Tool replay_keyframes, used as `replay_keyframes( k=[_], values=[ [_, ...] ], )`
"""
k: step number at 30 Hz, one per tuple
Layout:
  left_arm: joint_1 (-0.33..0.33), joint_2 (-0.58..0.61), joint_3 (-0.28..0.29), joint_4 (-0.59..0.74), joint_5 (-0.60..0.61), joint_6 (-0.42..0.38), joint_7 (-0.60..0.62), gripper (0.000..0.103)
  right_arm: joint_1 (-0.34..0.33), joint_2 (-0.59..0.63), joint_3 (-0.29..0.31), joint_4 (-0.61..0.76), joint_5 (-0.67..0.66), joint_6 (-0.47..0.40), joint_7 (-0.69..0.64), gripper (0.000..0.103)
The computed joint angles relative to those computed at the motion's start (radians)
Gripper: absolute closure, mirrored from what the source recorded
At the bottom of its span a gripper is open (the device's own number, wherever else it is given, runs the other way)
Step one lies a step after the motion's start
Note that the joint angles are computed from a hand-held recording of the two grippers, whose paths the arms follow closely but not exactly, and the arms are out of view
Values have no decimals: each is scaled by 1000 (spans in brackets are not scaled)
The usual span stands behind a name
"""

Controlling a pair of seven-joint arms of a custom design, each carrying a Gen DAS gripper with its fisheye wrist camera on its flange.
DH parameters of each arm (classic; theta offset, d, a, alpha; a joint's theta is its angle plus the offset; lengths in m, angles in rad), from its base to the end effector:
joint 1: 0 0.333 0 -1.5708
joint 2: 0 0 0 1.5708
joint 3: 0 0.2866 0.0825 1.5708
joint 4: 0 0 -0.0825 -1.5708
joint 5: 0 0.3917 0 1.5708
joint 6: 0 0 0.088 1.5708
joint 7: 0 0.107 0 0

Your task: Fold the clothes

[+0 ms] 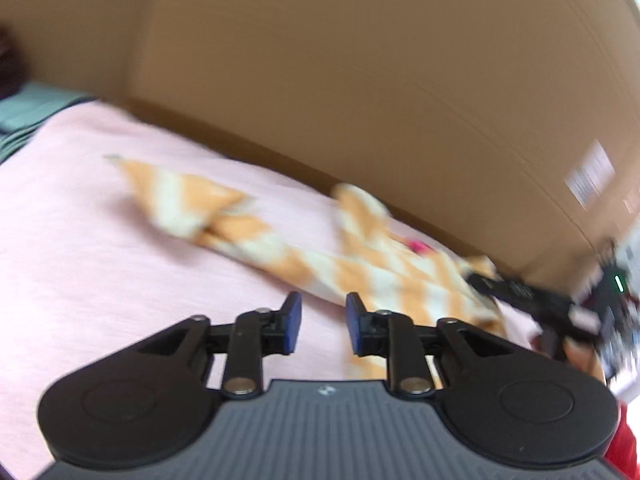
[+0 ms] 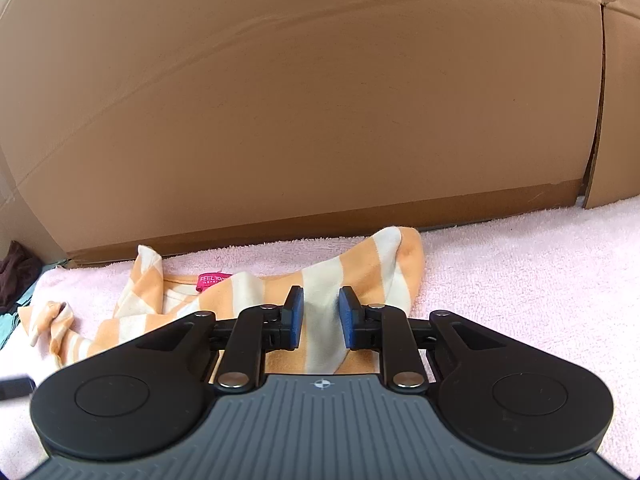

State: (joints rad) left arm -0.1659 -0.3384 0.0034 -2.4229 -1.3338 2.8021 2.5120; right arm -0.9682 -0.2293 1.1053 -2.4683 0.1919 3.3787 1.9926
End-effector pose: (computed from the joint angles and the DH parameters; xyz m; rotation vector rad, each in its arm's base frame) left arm 0.4843 -0.0327 0.4558 -1.8652 1.7903 -1.3995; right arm 0.5178 0.0632 0.4247 -1.2228 1.8311 -0.7482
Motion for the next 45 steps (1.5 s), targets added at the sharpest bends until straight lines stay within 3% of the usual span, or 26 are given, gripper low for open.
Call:
replay_keyframes(
  k=[4, 7, 13, 15, 17, 20, 26, 31, 37, 45],
  values=[
    [53, 71, 18, 63, -4, 28, -145, 72, -14, 2, 15, 4, -6, 1, -1, 80],
    [83, 136, -3, 113, 50, 77, -235, 55, -11, 7, 12, 5, -5, 3, -4, 79],
    [113, 213, -27, 194, 64, 64, -268, 53, 17, 17, -9, 3, 15, 8, -30, 75],
    [119, 225, -38, 206, 71, 80, -275, 60, 18, 15, -7, 3, 27, 7, -42, 75],
    [123, 232, -50, 208, 105, 100, -288, 80, 16, 13, -4, 3, 33, 5, -48, 75],
    [125, 230, -44, 213, 83, 74, -247, 101, 9, 9, 3, 5, 33, 2, -48, 75],
    [128, 194, -33, 218, 33, 74, -129, 103, 16, 19, -9, 7, 15, 2, -46, 75],
    [154, 134, 29, 229, -106, -91, 43, 103, 35, 30, -25, 10, 33, 5, -71, 73],
    [211, 29, 88, 148, -142, -279, 130, 103, 48, 26, -29, 8, 62, 5, -90, 72],
    [266, -81, 150, -12, -15, -432, 209, 103, 85, 23, -59, 0, 86, 8, -107, 71]
  ],
)
